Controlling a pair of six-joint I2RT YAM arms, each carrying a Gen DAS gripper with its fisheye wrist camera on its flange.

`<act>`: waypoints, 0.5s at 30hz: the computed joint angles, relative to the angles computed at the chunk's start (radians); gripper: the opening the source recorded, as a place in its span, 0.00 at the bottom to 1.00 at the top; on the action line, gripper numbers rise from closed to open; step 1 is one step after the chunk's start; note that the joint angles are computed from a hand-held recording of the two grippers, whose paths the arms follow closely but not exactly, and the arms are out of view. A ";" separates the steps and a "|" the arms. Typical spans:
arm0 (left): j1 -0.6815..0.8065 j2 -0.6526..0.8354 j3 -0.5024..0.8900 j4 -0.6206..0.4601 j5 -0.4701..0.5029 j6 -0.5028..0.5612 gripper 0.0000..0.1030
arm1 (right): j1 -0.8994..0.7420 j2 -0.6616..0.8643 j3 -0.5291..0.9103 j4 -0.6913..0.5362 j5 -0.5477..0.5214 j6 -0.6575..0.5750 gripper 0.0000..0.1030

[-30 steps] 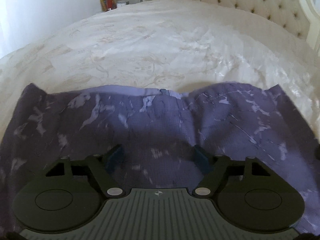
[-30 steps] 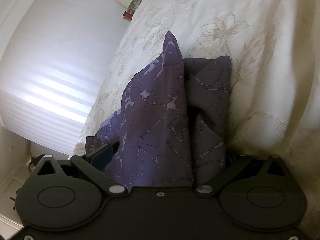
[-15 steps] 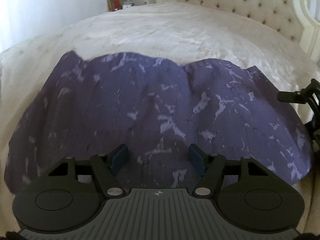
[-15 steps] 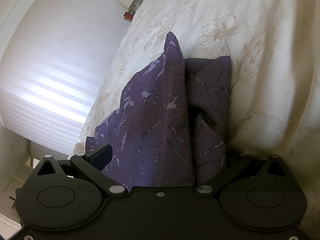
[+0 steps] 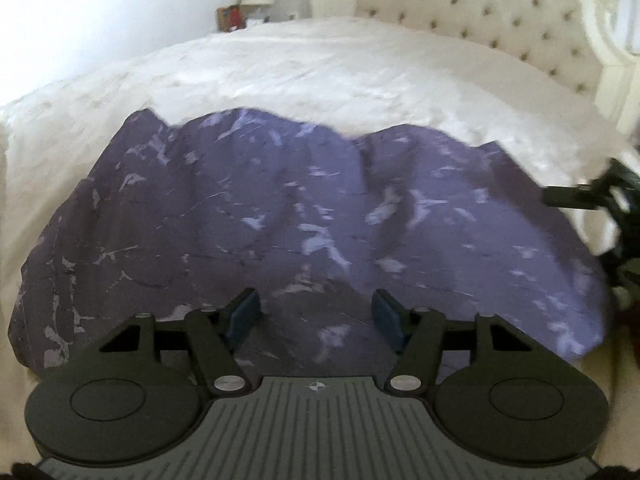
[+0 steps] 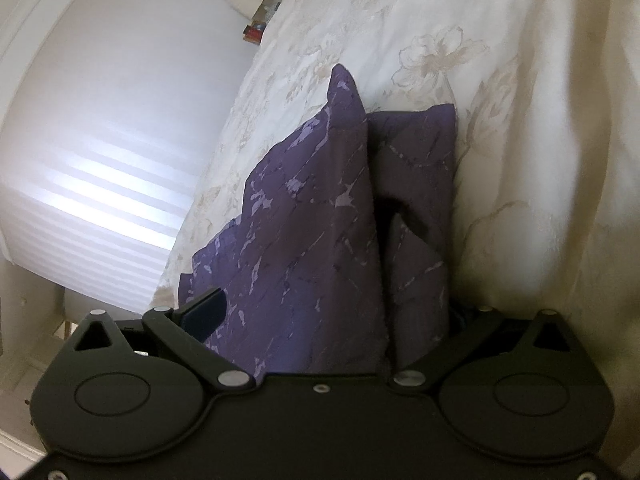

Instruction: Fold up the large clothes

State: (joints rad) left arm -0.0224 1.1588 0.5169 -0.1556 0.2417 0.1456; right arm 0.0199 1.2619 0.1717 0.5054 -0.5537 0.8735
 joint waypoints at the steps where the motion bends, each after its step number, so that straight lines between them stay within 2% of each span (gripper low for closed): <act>1: -0.003 -0.020 -0.010 -0.011 0.011 0.004 0.59 | 0.001 -0.008 0.002 -0.012 -0.001 -0.001 1.00; 4: -0.002 -0.063 -0.050 -0.021 0.034 0.015 0.59 | 0.000 -0.045 0.015 -0.072 -0.004 -0.007 0.96; 5: -0.004 -0.056 -0.061 -0.008 0.029 0.017 0.60 | 0.006 -0.064 0.023 -0.108 0.008 -0.014 0.88; 6: 0.001 -0.034 -0.067 0.009 0.032 0.017 0.60 | 0.013 -0.086 0.031 -0.150 0.026 -0.022 0.74; 7: 0.008 -0.003 -0.066 0.026 0.042 0.012 0.60 | 0.027 -0.107 0.038 -0.186 0.048 -0.027 0.65; 8: 0.012 0.026 -0.064 0.044 0.051 0.008 0.61 | 0.037 -0.136 0.047 -0.238 0.072 -0.040 0.48; 9: 0.018 0.048 -0.062 0.060 0.061 0.008 0.61 | 0.048 -0.158 0.059 -0.280 0.098 -0.045 0.36; 12: 0.035 0.078 -0.046 0.063 0.090 0.011 0.61 | 0.085 -0.254 0.114 -0.443 0.155 -0.025 0.29; 15: 0.088 0.079 -0.037 0.040 0.154 0.009 0.60 | 0.168 -0.328 0.202 -0.571 0.217 -0.009 0.29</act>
State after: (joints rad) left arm 0.0654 1.2378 0.4801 -0.1159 0.3954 0.1551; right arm 0.1877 0.9336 0.3741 -0.0652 -0.3368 0.8647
